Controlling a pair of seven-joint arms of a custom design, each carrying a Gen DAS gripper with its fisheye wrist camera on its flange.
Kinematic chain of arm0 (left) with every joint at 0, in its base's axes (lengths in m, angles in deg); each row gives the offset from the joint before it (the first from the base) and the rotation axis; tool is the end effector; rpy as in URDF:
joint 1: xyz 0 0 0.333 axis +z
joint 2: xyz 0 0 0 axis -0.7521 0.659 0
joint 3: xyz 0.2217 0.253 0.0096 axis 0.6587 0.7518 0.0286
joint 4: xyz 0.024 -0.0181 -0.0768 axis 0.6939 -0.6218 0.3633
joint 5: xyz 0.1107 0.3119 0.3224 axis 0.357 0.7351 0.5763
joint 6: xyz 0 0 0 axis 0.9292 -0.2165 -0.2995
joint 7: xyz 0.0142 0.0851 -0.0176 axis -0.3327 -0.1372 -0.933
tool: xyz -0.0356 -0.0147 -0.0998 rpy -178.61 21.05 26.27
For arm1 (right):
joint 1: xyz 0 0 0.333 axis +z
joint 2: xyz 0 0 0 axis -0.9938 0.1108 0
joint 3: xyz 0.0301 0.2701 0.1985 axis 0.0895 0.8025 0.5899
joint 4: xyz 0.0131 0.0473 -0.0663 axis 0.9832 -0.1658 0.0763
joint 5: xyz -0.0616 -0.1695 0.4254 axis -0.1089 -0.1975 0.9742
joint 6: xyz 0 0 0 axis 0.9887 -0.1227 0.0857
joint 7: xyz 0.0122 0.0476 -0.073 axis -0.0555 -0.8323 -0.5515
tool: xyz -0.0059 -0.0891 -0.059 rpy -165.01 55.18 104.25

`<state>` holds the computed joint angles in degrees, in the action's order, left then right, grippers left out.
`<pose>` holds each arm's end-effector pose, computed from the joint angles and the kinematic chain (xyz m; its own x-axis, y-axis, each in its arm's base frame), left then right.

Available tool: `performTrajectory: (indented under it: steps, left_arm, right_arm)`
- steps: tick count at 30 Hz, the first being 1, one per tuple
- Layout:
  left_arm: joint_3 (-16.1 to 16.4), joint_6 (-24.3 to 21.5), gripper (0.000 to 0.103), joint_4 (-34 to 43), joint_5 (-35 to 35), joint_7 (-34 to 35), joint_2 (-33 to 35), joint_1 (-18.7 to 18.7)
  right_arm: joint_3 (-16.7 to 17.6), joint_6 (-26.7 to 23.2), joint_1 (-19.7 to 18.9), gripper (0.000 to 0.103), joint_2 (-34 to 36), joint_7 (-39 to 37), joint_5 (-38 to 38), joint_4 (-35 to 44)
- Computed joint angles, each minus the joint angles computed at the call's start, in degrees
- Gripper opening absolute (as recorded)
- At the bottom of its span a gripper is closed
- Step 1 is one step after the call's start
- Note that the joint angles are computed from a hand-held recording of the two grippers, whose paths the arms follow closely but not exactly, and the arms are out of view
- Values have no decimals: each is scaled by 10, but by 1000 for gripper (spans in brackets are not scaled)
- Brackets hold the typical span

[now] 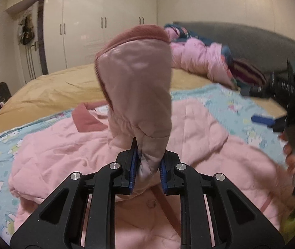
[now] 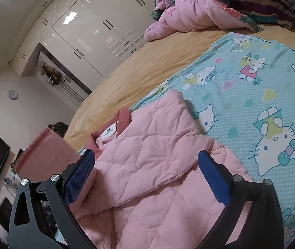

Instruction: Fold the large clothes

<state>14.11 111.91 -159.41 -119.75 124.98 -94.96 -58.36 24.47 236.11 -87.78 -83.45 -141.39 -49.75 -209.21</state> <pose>0.5942 -0.1523 0.4967 -0.7414 -0.6707 -0.0219 -0.3414 0.4051 -0.8481 0.4615 0.1837 0.5281 -0.4315 -0.6226 -0.6528 -0.2810 0.7804 -0.5586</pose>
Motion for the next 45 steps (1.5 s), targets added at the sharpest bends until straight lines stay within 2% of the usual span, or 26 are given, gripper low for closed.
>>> performTrajectory:
  steps: [3, 8, 12, 13, 14, 15, 16, 20, 21, 23, 26, 27, 28, 29, 30, 32, 34, 36, 37, 42, 44, 45]
  left_arm:
    - [-5, 4, 11, -6, 27, 1, 4, -2]
    - [-13, -12, 14, -14, 133, -45, 12, -2]
    - [-15, -12, 20, -17, 169, -60, 17, -4]
    - [-13, -25, 31, -16, 179, -64, 17, -3]
    - [-9, -59, 59, -11, 190, -69, 16, 0]
    - [-7, -86, 69, -8, 192, -70, 15, 2]
    - [-5, -106, 72, -11, 182, -60, 10, 2]
    - [-4, -129, 74, -18, 191, -51, -2, 2]
    - [1, -155, 76, -14, 184, -47, -6, 4]
    - [16, -218, 89, 0, 155, -35, -10, 11]
    - [38, -307, 94, 40, 103, -45, 3, 33]
    - [37, -304, 94, 48, 94, -55, 7, 41]
    - [35, -277, 94, 54, 85, -67, 11, 48]
    - [31, -250, 94, 59, 82, -80, 15, 53]
    - [27, -204, 94, 72, 88, -108, 27, 58]
    - [23, -134, 94, 94, 109, -175, 52, 69]
    - [22, -91, 94, 112, 135, -243, 72, 81]
    - [21, -65, 94, 130, 138, -283, 90, 94]
    - [22, -59, 94, 139, 138, -306, 99, 101]
    - [15, -69, 94, 169, 139, -374, 127, 129]
    - [12, -60, 94, 171, 142, -389, 129, 137]
    - [11, -58, 94, 172, 141, -396, 130, 140]
  right_arm:
    - [0, 11, -8, 99, -9, 12, 2, -14]
    - [3, 33, -21, 99, -18, 20, 17, -33]
    - [5, 60, -28, 99, -8, 12, 38, -38]
    - [5, 73, -31, 99, -2, 7, 43, -39]
    - [5, 82, -31, 99, 3, 1, 51, -39]
    - [7, 90, -34, 99, 7, -5, 57, -39]
    - [9, 96, -35, 99, 10, -11, 65, -38]
    - [14, 138, -41, 99, 27, -38, 92, -37]
    - [14, 150, -41, 99, 34, -44, 99, -36]
    - [14, 171, -40, 99, 44, -58, 112, -35]
    - [13, 220, -37, 99, 77, -80, 132, -25]
    - [19, 246, -43, 99, 88, -85, 141, -23]
    - [44, 303, -69, 99, 110, -95, 168, -20]
    - [65, 338, -86, 99, 126, -114, 199, -17]
    - [66, 350, -84, 99, 145, -129, 206, -4]
    - [17, 307, -36, 99, 163, -121, 150, 25]
    - [-12, 280, -3, 99, 178, -125, 138, 42]
    - [16, 309, -21, 97, 196, -161, 200, 40]
    - [15, 315, -19, 95, 201, -169, 214, 39]
    - [-15, 341, 9, 78, 221, -190, 247, 34]
    - [-27, 345, 20, 61, 226, -204, 251, 34]
    - [-31, 347, 25, 46, 227, -213, 255, 34]
